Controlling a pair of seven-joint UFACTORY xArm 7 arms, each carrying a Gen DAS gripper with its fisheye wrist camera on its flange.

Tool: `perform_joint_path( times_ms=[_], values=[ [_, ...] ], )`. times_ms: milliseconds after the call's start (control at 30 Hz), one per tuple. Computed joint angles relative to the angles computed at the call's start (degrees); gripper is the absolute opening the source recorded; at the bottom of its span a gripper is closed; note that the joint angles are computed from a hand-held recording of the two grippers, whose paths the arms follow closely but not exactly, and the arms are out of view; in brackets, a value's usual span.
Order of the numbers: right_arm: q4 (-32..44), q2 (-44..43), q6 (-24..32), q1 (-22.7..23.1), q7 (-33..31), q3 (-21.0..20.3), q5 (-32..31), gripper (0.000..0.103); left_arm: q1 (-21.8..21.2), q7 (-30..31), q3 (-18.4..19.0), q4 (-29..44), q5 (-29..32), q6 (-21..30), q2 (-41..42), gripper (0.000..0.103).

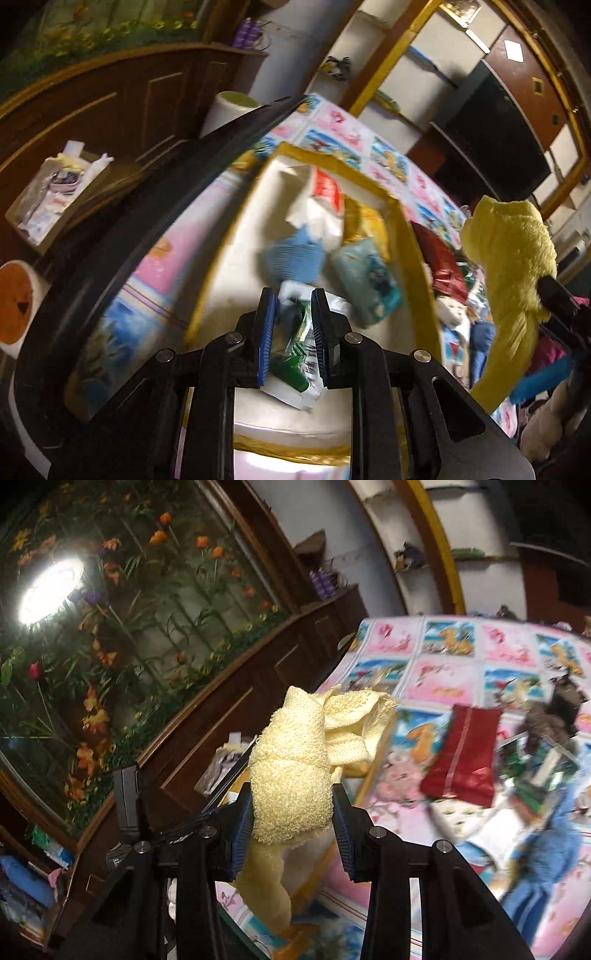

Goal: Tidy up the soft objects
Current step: 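Carry green packet and yellow towel into the box and release both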

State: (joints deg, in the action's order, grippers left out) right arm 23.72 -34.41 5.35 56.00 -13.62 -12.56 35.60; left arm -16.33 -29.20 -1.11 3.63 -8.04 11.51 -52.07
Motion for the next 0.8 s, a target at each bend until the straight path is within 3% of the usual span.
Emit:
perform_joint_path(
  times_ms=[100,200,400,467,533,633,800],
  values=[
    [3.2,6.3,-0.7,6.6,-2.6,-4.1,3.4,0.04,-0.6,1.1,2.3,-1.2,-0.8,0.3,-2.0,0.018],
    [6.3,12.9,-1.1,11.0,-5.6,-6.3,8.3,0.04,0.3,1.3,2.3,-3.2,-1.0,1.2,-6.6,0.018],
    [9.1,21.5,-1.3,4.0,-3.6,1.8,7.1,0.043,0.9,0.7,1.5,-5.2,-1.1,4.4,-15.2,0.029],
    [8.2,20.7,-3.2,3.3,-4.9,3.3,9.0,0.045,0.6,0.2,0.6,-5.6,-0.9,5.8,-18.2,0.036],
    [7.3,18.6,-3.5,3.9,-8.1,2.8,12.7,0.048,0.4,-0.7,-0.2,-5.7,-0.7,6.8,-20.3,0.05],
    [5.4,15.2,-4.9,2.6,-9.6,4.4,15.5,0.049,-0.5,-1.7,-0.8,-5.8,-0.4,6.6,-21.8,0.051],
    [-0.7,7.5,-6.7,-2.4,-4.9,7.1,11.3,0.052,-3.0,-4.3,-3.3,-3.7,0.3,5.4,-18.2,0.051]
  ],
)
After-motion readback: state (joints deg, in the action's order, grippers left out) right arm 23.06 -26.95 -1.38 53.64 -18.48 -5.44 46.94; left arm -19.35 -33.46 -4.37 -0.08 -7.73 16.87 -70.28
